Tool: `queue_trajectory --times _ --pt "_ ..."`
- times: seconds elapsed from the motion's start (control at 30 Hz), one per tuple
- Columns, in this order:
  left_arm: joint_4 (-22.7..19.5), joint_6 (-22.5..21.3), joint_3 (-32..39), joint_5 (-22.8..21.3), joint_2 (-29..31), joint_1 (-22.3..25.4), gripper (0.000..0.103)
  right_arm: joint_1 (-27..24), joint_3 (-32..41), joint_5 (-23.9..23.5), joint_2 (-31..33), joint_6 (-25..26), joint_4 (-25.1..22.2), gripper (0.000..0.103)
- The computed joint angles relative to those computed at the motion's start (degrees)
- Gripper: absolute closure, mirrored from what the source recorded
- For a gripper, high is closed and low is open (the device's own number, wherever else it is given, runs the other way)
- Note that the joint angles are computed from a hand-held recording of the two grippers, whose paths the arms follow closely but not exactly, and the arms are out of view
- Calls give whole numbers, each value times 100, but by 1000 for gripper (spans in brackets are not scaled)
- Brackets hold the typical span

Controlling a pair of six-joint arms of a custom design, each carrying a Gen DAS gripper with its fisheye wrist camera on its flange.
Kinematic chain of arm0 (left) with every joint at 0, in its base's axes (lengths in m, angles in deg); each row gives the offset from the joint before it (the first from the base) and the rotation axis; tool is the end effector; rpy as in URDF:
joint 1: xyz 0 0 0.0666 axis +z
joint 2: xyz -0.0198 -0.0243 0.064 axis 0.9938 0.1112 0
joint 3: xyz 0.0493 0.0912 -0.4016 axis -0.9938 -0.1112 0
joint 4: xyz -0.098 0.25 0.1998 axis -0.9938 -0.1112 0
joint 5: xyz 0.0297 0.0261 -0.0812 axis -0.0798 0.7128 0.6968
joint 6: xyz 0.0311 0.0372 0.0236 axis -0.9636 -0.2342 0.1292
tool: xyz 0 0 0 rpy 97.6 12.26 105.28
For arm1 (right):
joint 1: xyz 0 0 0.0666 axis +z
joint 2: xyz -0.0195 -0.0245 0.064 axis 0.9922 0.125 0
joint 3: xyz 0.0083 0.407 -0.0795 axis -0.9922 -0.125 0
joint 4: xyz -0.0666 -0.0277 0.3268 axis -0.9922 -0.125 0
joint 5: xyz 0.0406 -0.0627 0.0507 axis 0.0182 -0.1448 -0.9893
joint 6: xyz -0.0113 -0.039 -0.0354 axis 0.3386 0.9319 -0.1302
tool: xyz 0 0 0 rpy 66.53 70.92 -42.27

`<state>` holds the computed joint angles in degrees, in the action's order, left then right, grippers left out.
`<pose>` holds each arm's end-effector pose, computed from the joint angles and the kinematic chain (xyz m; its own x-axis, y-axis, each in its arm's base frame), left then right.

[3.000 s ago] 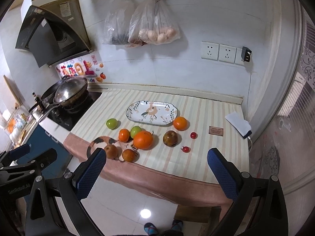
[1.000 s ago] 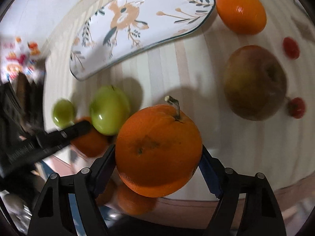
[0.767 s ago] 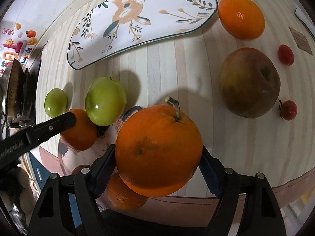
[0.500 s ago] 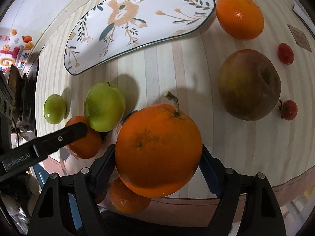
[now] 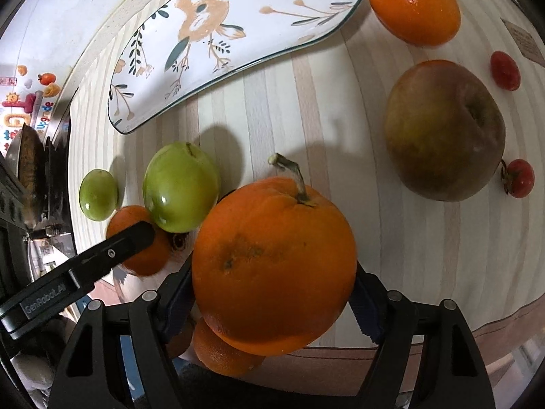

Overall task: Organize fruits
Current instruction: 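Carry both held oranges to the white floral plate and lower them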

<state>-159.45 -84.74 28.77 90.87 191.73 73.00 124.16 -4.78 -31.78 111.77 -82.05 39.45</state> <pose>0.4713 -0.0958 0.2832 -0.7904 0.6124 0.0112 0.5948 0.7718 -0.2249 0.3142 0.2799 0.2689 -0.6067 0.7865 0.1158 0.7652 0.5382 0.3533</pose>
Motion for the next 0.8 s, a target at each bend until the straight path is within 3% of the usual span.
queue_trajectory --times 0.3,0.43,0.63,0.8 --pt "-329 -104 441 63 -134 66 43 -38 245 399 -287 358 -529 23" --pt "-738 94 1071 325 5 -268 43 -339 302 524 -597 759 -673 23" --pt "-1022 450 2381 273 678 -849 43 -1363 639 435 -448 2048 -981 23" --pt "-1424 794 3522 25 1627 -1101 43 -2223 916 -30 91 3058 -1115 23"
